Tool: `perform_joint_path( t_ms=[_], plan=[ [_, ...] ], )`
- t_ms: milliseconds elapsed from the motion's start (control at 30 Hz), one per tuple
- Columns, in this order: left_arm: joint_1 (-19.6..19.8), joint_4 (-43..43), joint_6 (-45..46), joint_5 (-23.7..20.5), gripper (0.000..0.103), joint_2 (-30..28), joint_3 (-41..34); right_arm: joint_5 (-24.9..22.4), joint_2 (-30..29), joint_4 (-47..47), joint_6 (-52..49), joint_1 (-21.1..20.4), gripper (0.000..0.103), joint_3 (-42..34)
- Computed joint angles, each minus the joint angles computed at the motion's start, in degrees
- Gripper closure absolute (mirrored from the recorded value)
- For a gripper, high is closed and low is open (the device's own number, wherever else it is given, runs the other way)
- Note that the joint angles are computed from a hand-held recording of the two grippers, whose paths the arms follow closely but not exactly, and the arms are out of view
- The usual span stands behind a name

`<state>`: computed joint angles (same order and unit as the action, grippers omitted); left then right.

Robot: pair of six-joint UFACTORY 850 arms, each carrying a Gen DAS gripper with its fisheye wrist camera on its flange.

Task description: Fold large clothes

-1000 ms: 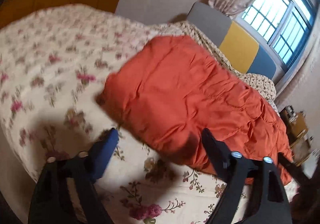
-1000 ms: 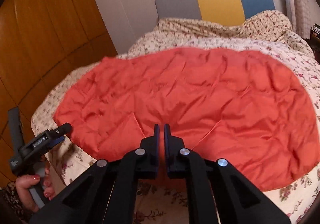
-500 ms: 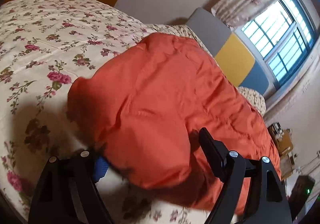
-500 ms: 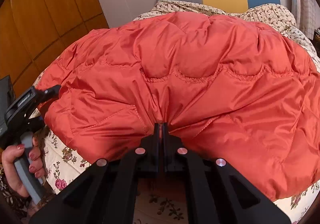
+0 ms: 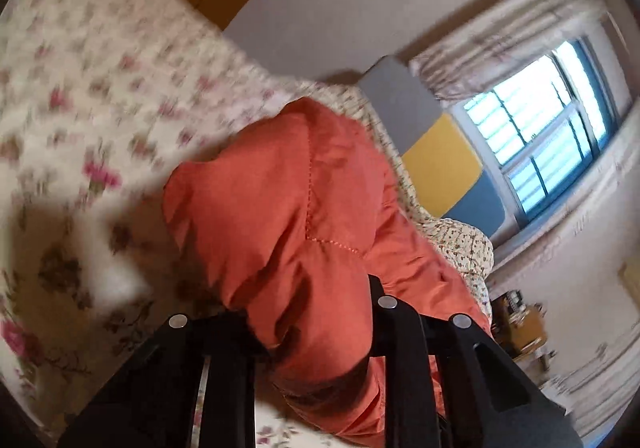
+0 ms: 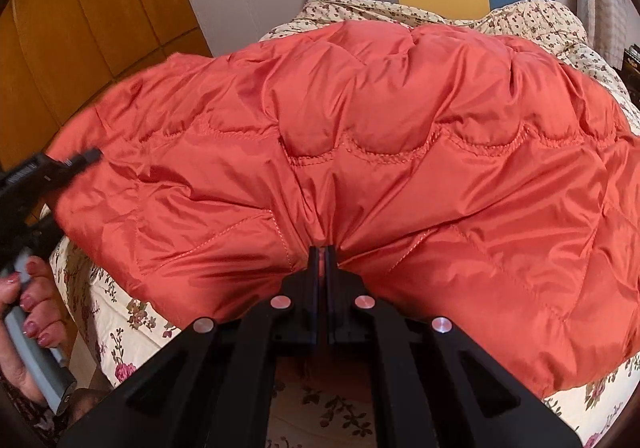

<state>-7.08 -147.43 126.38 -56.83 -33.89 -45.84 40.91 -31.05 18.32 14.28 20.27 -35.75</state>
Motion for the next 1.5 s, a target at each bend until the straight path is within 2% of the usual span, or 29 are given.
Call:
perform_joint_path(
  t_ms=[200, 333, 400, 467, 500, 567, 733, 833, 900, 933, 1000, 1133, 1300, 1500],
  plan=[
    [-3.27, -2.58, 11.30, -3.83, 0.082, 5.55, 4.20, -0.91, -0.44, 2.43, -1.30, 0.42, 0.102, -0.87],
    [-7.59, -5.88, 22.90, -3.53, 0.082, 9.12, 6.39, -2.17, 0.11, 2.07, -0.75, 0.24, 0.101, -1.10],
    [-10.05, -9.65, 29.62, -2.03, 0.082, 10.51, 7.00, -2.45, 1.85, -3.15, 3.83, -0.83, 0.095, 0.21],
    [-11.17, -11.07, 32.33, -1.26, 0.082, 10.95, 6.93, 2.17, 5.30, -7.97, 8.66, -1.95, 0.069, 4.24],
    [-11.56, -11.31, 32.99, -0.89, 0.082, 11.12, 6.84, 5.30, 7.71, -6.78, 7.69, -1.93, 0.068, 6.99],
    [-12.40, -12.38, 34.40, -0.42, 0.082, 11.56, 6.79, 6.24, 12.07, -0.07, 2.01, -1.47, 0.069, 10.71],
    [-14.47, -13.99, 38.64, -0.45, 0.082, 12.34, 6.97, 1.99, 18.90, 17.73, -5.21, -4.67, 0.074, 17.12],
    [-16.15, -14.63, 41.49, -0.68, 0.082, 12.82, 7.28, 0.68, 17.83, 25.03, -8.77, -6.62, 0.074, 18.51],
    [-17.31, -14.86, 42.19, -0.60, 0.082, 13.06, 7.34, -0.94, 16.21, 19.15, -3.58, -10.24, 0.074, 19.11],
    [-17.79, -14.75, 42.17, -0.53, 0.082, 13.01, 7.17, 0.11, 15.15, 13.21, 1.37, -12.09, 0.073, 19.65],
    [-18.80, -14.25, 41.95, -0.05, 0.082, 12.84, 6.64, 1.69, 13.25, 8.54, 4.80, -13.45, 0.072, 19.54],
    [-21.23, -12.37, 42.55, 0.33, 0.082, 12.20, 5.45, 1.59, 12.92, 9.14, 0.96, -13.58, 0.072, 19.16],
    [-24.98, -11.34, 44.42, 2.60, 0.082, 10.70, 3.49, 4.78, 14.63, 0.19, 8.04, -16.88, 0.069, 22.36],
    [-29.07, -11.84, 46.65, 5.35, 0.082, 8.20, 0.92, 5.78, 18.09, 2.88, 9.25, -18.94, 0.067, 26.01]
  ],
)
